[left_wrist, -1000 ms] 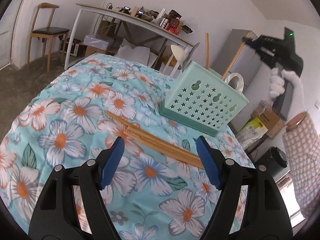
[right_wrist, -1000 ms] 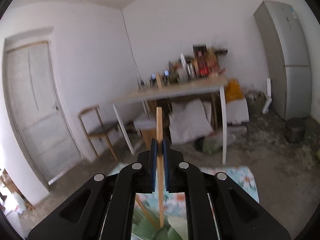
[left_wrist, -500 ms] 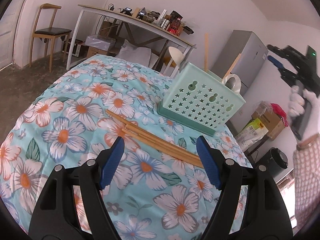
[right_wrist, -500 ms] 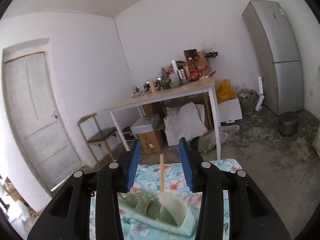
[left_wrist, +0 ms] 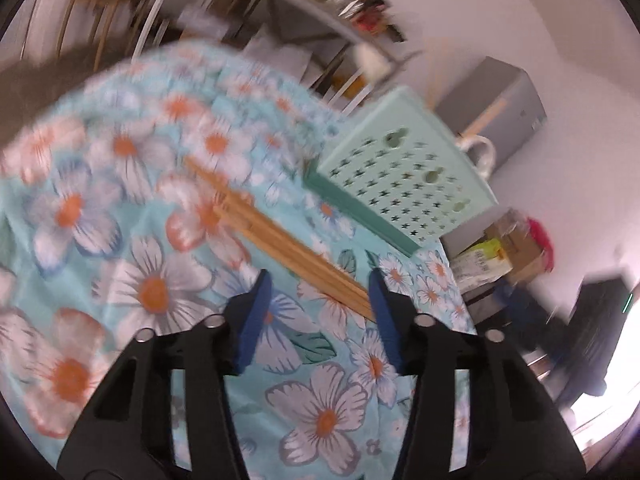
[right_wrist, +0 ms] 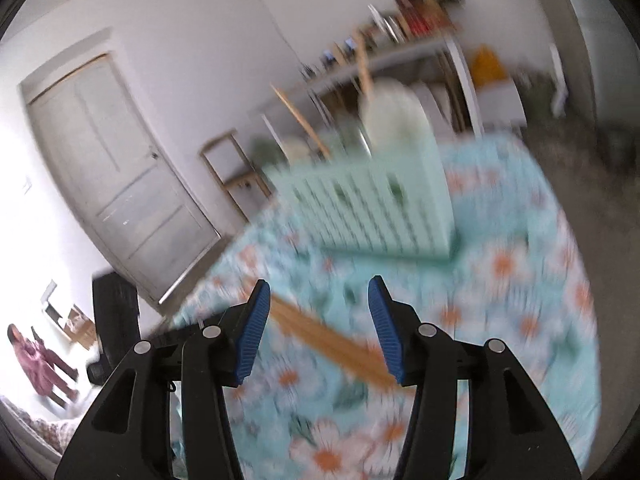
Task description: Organize utensils
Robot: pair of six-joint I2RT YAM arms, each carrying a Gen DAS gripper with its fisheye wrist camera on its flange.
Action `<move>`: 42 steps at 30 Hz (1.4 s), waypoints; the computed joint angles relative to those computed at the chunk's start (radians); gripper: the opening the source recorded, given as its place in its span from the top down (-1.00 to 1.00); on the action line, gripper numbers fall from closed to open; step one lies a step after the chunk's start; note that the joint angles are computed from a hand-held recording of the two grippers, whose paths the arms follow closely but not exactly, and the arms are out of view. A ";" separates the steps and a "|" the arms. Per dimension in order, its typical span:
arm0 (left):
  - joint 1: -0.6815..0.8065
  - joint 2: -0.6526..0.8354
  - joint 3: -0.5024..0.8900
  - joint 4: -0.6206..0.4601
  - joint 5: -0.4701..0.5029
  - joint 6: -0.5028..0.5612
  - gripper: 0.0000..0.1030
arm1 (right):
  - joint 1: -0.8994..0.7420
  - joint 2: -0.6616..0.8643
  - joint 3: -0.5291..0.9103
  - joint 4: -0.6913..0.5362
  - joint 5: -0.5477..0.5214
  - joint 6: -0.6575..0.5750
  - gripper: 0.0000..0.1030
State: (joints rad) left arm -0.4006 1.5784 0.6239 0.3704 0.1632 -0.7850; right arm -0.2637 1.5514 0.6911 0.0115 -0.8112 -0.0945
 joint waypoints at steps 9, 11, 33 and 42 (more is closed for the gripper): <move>0.094 0.189 0.047 0.133 0.117 -0.192 0.65 | -0.047 0.080 0.035 -0.029 -0.054 -0.023 0.03; 0.099 0.213 0.063 0.141 0.117 -0.215 0.69 | -0.052 0.101 0.054 -0.034 -0.063 -0.024 0.03; 0.129 0.055 -0.108 0.137 0.113 -0.312 0.68 | -0.089 0.144 0.074 -0.060 -0.144 -0.070 0.03; 0.077 0.083 -0.028 0.064 0.021 -0.338 0.51 | -0.133 0.085 0.026 -0.058 -0.188 -0.067 0.03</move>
